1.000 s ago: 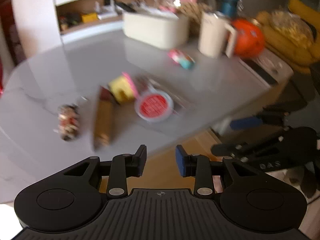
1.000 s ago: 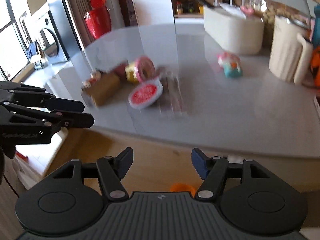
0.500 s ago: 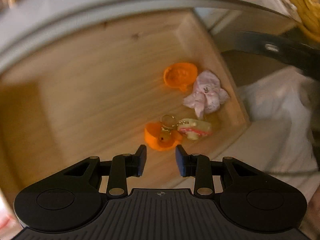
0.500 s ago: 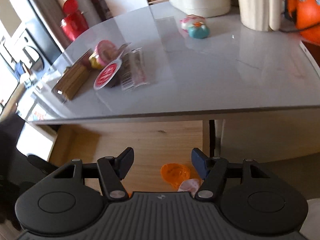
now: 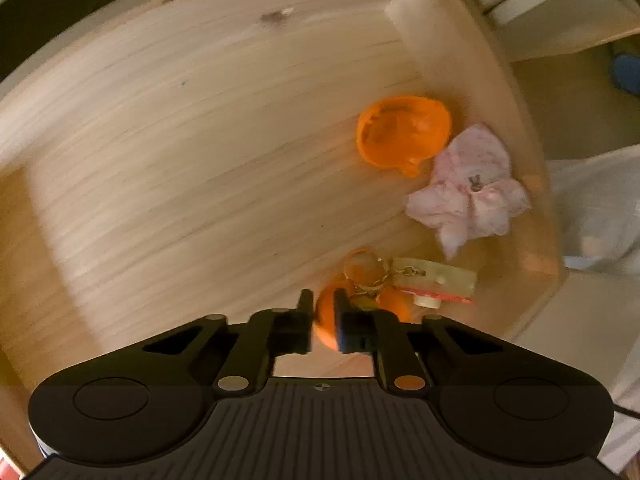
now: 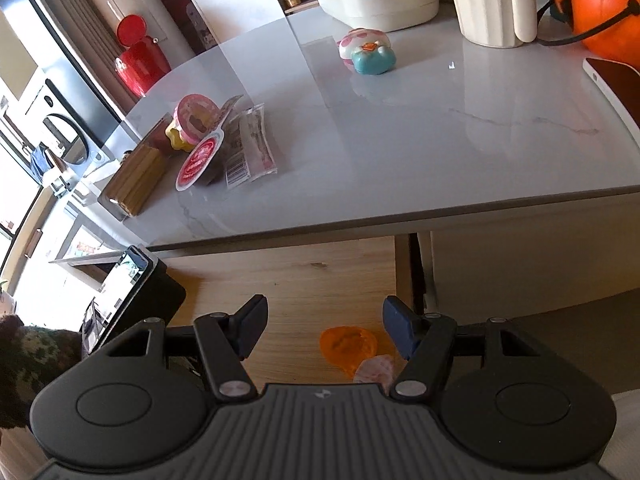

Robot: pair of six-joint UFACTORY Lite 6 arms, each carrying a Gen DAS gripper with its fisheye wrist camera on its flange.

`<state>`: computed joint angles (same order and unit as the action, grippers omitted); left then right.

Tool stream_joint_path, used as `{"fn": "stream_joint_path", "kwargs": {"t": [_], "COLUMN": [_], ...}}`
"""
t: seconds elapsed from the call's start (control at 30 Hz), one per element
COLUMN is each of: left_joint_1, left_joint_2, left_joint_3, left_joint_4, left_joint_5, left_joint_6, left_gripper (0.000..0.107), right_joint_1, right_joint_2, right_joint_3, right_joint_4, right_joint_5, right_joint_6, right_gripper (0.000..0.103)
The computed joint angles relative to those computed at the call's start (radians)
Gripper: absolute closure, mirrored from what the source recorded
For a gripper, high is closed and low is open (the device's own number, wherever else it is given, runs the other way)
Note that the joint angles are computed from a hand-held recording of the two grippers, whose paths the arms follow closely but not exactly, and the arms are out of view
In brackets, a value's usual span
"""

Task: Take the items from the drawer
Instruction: 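Reach into the drawer and grasp the yellow tag keychain with the right gripper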

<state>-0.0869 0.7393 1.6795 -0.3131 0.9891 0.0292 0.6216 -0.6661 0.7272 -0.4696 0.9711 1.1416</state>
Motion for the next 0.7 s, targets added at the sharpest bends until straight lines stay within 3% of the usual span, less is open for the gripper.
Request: {"fn": "stream_joint_path", "kwargs": {"t": [0.3,0.47,0.63,0.7], "left_joint_1": [0.150,0.287,0.287,0.311], "left_joint_2": [-0.295,-0.381,-0.433,-0.448], "left_joint_3": [-0.341,-0.441,-0.505,-0.533], "left_joint_4": [0.269,-0.030,-0.091,-0.144], "left_joint_5": [-0.144,-0.131,-0.168,-0.208], "left_joint_6": [-0.014,0.207,0.297,0.360], "left_gripper": [0.098,0.098,0.097,0.097], "right_joint_1": [-0.008,-0.003,-0.106,-0.140], "right_joint_2": [0.045,0.160,0.329,0.400], "right_joint_3": [0.006,0.043,0.108,0.131], "right_joint_4": [0.027,0.106,0.371,0.454], "right_joint_5": [0.000,-0.025,-0.053,-0.024], "right_joint_6": [-0.041,-0.142,-0.423,-0.513], "right_gripper": [0.038,0.038,0.039,0.052]}}
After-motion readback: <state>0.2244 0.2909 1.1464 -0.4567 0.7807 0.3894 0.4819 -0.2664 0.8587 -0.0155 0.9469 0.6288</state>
